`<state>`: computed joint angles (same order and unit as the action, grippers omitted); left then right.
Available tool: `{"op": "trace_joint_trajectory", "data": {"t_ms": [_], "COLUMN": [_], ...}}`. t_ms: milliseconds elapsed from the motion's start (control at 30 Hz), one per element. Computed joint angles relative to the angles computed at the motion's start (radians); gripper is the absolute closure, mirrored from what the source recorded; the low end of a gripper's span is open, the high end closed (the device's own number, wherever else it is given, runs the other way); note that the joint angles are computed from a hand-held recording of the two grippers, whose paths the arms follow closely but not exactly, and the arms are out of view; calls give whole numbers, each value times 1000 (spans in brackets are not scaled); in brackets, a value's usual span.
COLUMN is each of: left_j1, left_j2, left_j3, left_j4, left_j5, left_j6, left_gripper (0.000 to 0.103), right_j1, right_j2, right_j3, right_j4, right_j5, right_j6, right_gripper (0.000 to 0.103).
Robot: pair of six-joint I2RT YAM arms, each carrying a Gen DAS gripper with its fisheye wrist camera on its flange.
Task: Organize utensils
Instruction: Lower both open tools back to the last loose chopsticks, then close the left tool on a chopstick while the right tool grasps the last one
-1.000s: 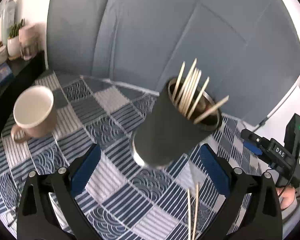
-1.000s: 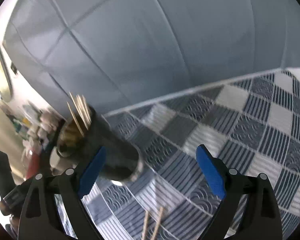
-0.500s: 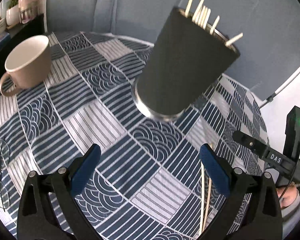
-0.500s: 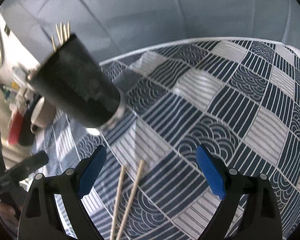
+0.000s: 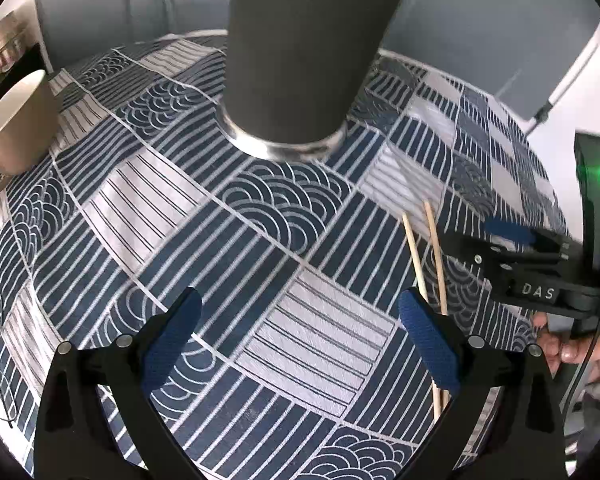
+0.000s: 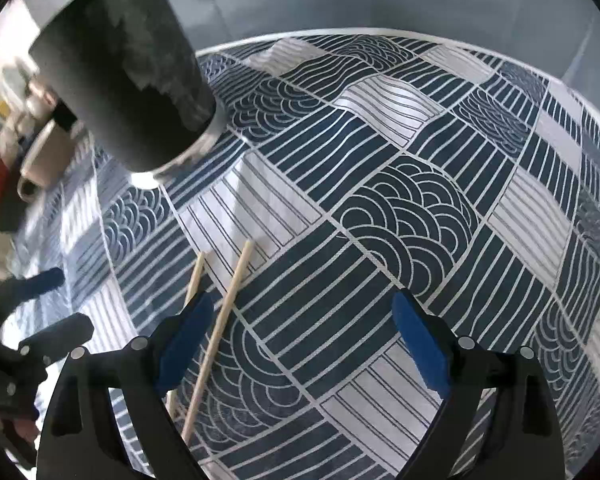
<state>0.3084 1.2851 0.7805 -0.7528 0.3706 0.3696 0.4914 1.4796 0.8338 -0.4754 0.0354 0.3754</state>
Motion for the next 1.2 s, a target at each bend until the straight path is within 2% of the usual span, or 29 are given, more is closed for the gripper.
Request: {"op": "trace_joint_trajectory", "data": {"t_ms": [100, 233, 500, 600, 667, 733, 800, 867, 1000, 1033, 1100, 1167, 1200], "left_j1": [-16, -38, -155, -213, -262, -301, -369, -470, -467, -458, -434, -388, -349], "left_j2": [-1, -12, -40, -45, -52, -54, -50, -58, -48, -50, -64, -80, -74], "left_j3": [-14, -30, -58, -71, -82, -88, -94, -118, -107, -107, -103, -94, -81], "left_j4": [3, -1, 19, 38, 61, 80, 106, 145, 130, 127, 113, 90, 72], "left_j5": [-11, -20, -37, -58, -86, -118, -202, -332, -327, -319, -309, -292, -276], "left_j6": [-1, -15, -87, -123, -158, -187, -229, -249, -266, -252, -240, -214, -178], "left_gripper": [6, 6, 6, 6, 6, 6, 6, 5, 5, 7, 21, 50, 57], "right_j1": [38, 55, -16, -32, -46, -55, -73, -93, -153, -182, -235, -294, -321], "right_j2": [18, 10, -90, -151, -180, -199, -219, -228, -250, -256, -269, -280, -284], "right_j3": [12, -1, -74, -107, -114, -121, -133, -134, -136, -138, -146, -155, -161], "right_j4": [-21, -31, -90, -110, -138, -152, -158, -171, -207, -217, -225, -227, -226], "right_j5": [56, 81, 42, 32, 26, 21, 12, 7, -24, -47, -97, -162, -194], "right_j6": [-36, -84, -144, -169, -174, -186, -207, -214, -244, -250, -250, -247, -247], "right_gripper": [16, 15, 17, 34, 50, 58, 65, 79, 93, 96, 97, 98, 98]}}
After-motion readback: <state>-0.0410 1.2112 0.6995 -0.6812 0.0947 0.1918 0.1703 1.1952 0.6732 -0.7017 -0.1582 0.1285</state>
